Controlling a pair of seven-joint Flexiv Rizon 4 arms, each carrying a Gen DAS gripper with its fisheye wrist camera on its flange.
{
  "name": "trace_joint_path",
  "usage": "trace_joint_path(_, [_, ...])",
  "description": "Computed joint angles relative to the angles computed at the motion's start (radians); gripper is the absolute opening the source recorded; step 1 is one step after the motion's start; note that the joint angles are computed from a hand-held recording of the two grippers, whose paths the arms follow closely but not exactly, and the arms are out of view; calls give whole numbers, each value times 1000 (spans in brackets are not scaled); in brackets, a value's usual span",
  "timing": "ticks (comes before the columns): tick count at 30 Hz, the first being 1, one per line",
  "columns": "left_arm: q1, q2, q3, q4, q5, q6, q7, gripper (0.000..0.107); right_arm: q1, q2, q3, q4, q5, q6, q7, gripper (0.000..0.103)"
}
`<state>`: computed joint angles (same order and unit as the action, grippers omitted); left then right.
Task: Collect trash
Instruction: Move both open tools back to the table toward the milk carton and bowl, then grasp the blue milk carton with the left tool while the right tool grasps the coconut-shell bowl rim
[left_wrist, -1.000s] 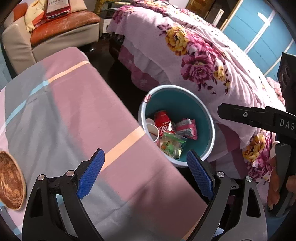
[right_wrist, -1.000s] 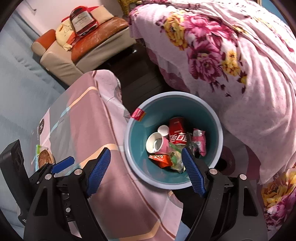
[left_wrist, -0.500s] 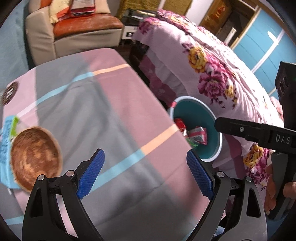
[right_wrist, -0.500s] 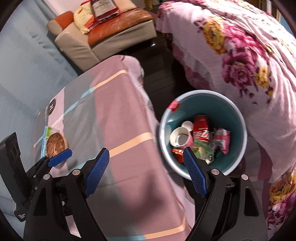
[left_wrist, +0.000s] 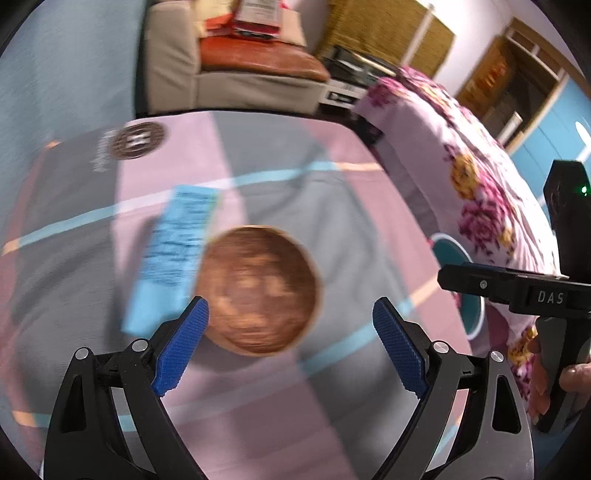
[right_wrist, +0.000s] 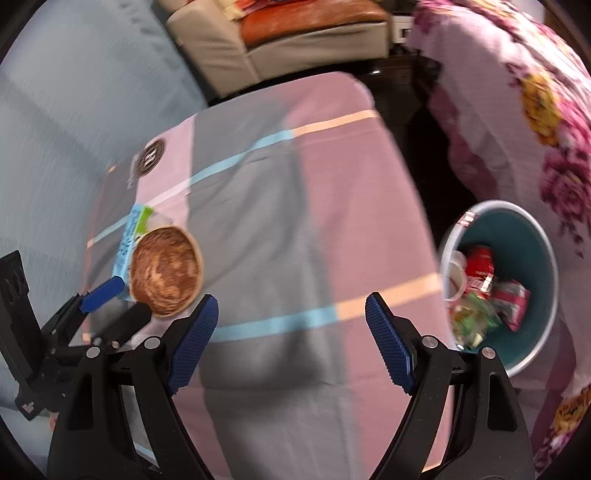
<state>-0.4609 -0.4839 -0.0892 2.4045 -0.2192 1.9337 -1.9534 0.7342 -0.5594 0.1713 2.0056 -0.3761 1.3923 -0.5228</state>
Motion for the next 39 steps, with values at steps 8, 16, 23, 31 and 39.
trace_joint_path(8, [189, 5, -47, 109, 105, 85, -63, 92, -7, -137, 87, -205, 41, -120, -113, 78])
trace_joint_path(16, [314, -25, -85, 130, 204, 121, -118, 92, 7, -250, 119, -358, 94, -179, -222, 54])
trace_joint_path(23, [335, -38, -98, 110, 224, 100, -119, 92, 18, -319, 134, -434, 147, -190, -285, 17])
trace_joint_path(31, [327, -63, -109, 54, 216, 62, -106, 92, 46, -243, 45, -316, 146, -124, -216, 5])
trace_joint_path(39, [221, -94, -48, -20, 138, -5, -30, 69, 16, -211, 43, -256, 110, -76, -170, 5])
